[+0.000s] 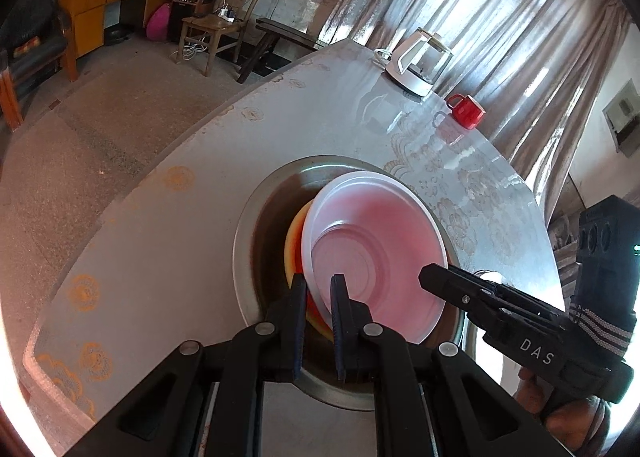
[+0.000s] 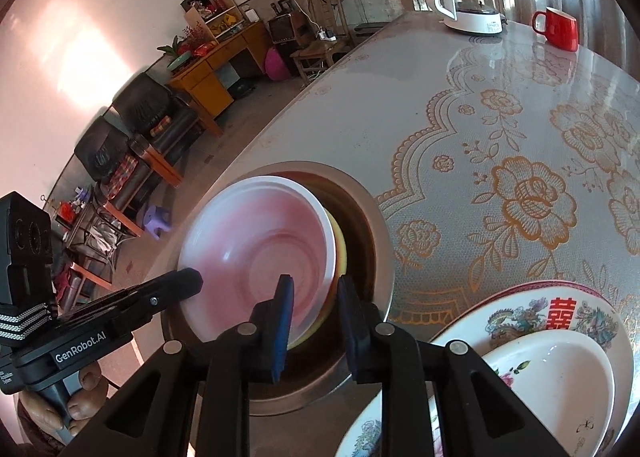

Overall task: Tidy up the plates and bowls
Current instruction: 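Lower the red bowl into the yellow bowl inside the basin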

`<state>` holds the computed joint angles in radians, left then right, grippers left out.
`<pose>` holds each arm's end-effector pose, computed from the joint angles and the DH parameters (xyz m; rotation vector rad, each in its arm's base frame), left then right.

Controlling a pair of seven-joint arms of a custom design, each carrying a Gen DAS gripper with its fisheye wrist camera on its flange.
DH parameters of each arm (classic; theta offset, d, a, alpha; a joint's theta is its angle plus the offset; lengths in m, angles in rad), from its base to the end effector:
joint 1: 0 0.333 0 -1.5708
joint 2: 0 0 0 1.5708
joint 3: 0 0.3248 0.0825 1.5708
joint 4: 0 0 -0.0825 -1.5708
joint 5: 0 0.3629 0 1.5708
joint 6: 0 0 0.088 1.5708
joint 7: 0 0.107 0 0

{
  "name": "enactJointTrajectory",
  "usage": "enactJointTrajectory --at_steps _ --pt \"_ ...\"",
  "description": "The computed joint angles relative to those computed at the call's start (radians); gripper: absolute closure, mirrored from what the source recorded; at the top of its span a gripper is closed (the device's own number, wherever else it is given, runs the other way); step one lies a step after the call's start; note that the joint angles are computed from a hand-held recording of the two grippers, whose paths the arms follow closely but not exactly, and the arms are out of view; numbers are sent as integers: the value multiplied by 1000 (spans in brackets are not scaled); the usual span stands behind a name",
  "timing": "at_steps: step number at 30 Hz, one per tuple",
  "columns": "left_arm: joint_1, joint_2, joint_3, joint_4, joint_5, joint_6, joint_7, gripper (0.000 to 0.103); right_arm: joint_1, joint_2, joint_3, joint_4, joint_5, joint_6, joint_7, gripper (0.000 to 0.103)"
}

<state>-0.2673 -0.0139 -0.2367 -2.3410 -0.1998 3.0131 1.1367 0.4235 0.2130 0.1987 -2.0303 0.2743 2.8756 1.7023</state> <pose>0.4740 -0.2451 0.4416 -2.1270 1.8896 -1.0022 0.5144 0.3413 0.4373 -1.9510 1.5452 -0.0937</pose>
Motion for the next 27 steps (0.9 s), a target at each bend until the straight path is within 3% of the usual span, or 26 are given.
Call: enactJointTrajectory --at_steps 6,13,27 --pt "7 1 2 -8 64 9 -45 92 7 8 -3 9 -28 -8 -8 82" --pt "27 7 5 6 321 -10 -247 91 -2 9 10 8 -3 -8 -41 82" --pt "38 7 12 3 462 -10 -347 89 3 12 10 -1 -14 19 -51 82"
